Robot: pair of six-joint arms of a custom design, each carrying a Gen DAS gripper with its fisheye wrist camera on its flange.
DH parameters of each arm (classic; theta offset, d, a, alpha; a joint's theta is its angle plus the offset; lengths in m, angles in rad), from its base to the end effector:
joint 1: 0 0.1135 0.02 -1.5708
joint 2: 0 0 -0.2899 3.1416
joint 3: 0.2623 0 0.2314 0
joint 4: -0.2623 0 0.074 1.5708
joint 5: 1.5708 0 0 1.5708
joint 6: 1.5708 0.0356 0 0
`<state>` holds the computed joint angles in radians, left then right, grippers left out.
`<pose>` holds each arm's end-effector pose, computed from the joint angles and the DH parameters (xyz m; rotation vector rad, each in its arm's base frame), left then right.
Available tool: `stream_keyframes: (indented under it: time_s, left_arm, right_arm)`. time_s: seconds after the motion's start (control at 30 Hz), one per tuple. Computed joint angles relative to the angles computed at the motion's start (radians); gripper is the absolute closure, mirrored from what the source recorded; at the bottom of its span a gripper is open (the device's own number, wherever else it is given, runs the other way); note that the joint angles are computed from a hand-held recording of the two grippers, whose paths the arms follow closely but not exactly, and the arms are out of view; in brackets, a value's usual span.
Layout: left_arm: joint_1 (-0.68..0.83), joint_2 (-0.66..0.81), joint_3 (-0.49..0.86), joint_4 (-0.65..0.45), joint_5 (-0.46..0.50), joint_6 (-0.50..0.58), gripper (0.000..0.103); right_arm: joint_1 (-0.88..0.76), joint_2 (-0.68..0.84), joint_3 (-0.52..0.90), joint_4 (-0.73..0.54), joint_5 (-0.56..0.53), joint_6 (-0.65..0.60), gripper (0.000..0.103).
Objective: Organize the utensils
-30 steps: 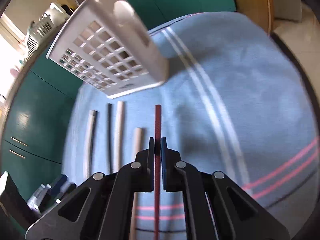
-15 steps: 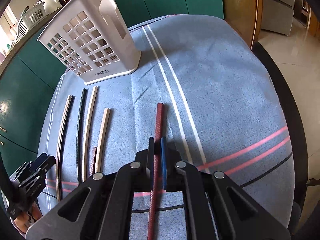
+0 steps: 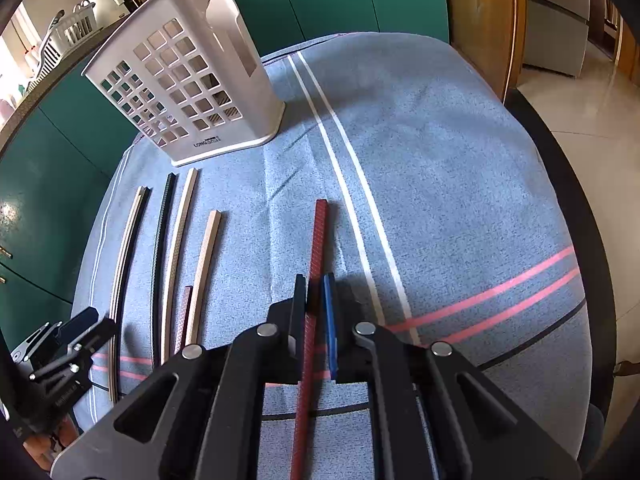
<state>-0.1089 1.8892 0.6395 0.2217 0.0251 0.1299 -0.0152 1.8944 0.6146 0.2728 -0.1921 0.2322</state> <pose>0.2930 -0.0329 0.1019 0.3185 2.5789 -0.0250 0.2921 0.0024 0.0994 0.2472 2.5719 0.3284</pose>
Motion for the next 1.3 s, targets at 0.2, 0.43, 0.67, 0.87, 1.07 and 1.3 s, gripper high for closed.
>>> stream_keyframes:
  time_s: [0.2, 0.43, 0.67, 0.87, 1.07, 1.3]
  left_arm:
    - [-0.041, -0.01, -0.014, 0.009, -0.03, -0.012, 0.086]
    - [-0.007, -0.089, -0.025, -0.036, 0.044, -0.021, 0.103]
    - [0.031, -0.22, -0.058, -0.062, 0.075, -0.025, 0.103]
    - [0.095, -0.132, -0.005, -0.085, 0.06, -0.051, 0.102]
    - [0.106, -0.057, 0.043, -0.097, 0.085, -0.058, 0.087]
    - [0.05, 0.039, 0.092, -0.072, 0.063, -0.044, 0.085]
  right_arm:
    - [0.002, 0.0, -0.013, 0.024, -0.003, -0.005, 0.09]
    - [-0.002, -0.003, -0.019, 0.031, -0.011, -0.01, 0.089]
    - [0.003, -0.006, -0.02, 0.029, -0.001, -0.01, 0.089]
    - [0.0, -0.01, -0.032, 0.037, -0.008, -0.015, 0.088]
    - [0.0, -0.008, -0.032, 0.04, -0.014, -0.018, 0.083]
    - [0.009, -0.01, -0.03, 0.038, -0.009, -0.02, 0.079]
